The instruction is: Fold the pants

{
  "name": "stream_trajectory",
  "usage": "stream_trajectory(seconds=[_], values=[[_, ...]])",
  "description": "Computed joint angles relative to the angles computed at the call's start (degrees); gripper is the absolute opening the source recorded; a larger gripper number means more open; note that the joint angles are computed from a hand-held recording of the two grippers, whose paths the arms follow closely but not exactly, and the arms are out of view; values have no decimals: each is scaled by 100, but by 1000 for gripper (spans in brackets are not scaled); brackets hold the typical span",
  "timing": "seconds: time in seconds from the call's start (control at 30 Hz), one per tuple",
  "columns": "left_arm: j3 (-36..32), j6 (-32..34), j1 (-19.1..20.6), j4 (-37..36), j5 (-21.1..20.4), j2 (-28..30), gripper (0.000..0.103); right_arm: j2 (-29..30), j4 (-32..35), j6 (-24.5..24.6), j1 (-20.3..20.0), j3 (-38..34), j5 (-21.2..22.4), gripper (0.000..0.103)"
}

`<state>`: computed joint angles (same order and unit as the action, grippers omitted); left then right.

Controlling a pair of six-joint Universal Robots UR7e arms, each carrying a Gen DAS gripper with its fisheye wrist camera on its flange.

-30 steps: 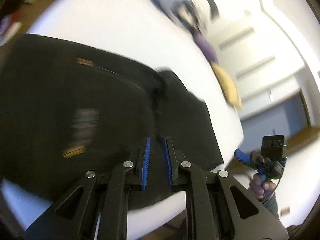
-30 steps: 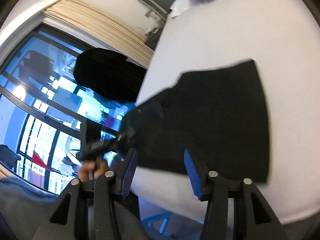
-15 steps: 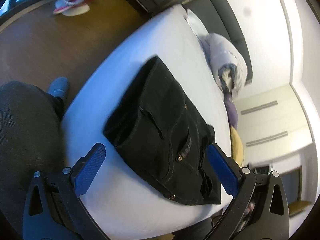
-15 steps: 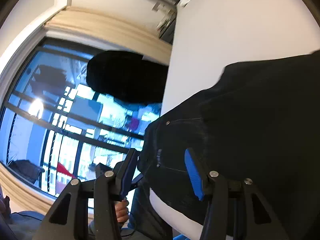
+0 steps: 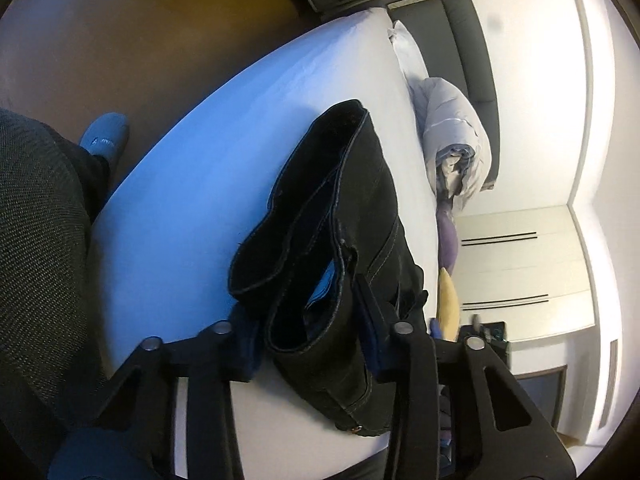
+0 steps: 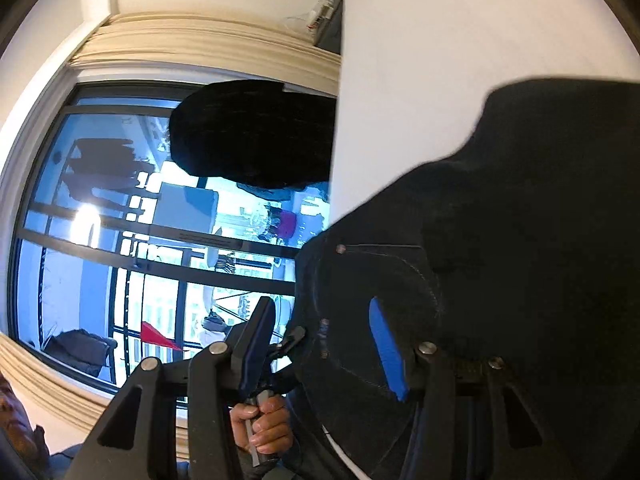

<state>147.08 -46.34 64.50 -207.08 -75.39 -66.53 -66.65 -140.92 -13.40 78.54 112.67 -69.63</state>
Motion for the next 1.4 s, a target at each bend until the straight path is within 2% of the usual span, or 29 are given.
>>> stream_trajectory(seconds=[0.03, 0.07, 0.1, 0.13, 0.2, 0.3, 0.5, 0.73, 0.97, 1.03, 1.1, 1.13, 1.17, 1.2, 1.27, 1.4], values=[[-4, 25, -9, -24, 39, 7, 29, 122, 116, 257, 58, -115, -476, 58], [-13, 59, -12, -53, 48, 16, 27, 231, 201, 462, 77, -201, -750, 55], [-12, 113, -31, -73, 68, 3, 24, 282, 180, 604, 53, -217, -863, 36], [4, 180, -82, -71, 139, -24, 22, 290, 123, 772, -5, -204, -898, 28], [-21, 299, -190, 39, 281, -85, 20, 327, 85, 1035, -40, -213, -1093, 0], [-44, 391, -478, 390, 549, -336, 18, 296, -104, 972, -72, -92, -1031, 0], [-201, 376, -883, 953, 770, -702, 15, 321, -506, 785, -118, 82, -845, 0], [-601, 542, -1260, 1591, 1039, -808, 14, 388, -683, 669, -176, 142, -696, 0], [-1168, 721, -1867, 2404, 1472, -766, 14, 410, -1046, 425, -187, 261, -636, 0], [-1458, 875, -2073, 2650, 1556, -644, 14, 286, -1112, 370, -280, 452, -501, 0], [-1829, 1180, -2325, 2910, 1674, -445, 14, 195, -1121, 484, -313, 530, -188, 14], [-2051, 1464, -2499, 3044, 1788, -286, 14, 90, -1118, 484, -338, 573, 119, 40], [-2250, 1743, -2640, 3152, 1867, -118, 14, -20, -1179, 465, -334, 616, 335, 74], [-2451, 1983, -2758, 3259, 1904, 75, 14, -133, -1328, 483, -308, 671, 423, 103], [-2821, 2234, -2878, 3383, 1731, 502, 14, -460, -1522, 386, -236, 725, 422, 103], [-3417, 2331, -2950, 3720, 1258, 1334, 14, -1143, -344, -189, -370, 495, 522, 103]])
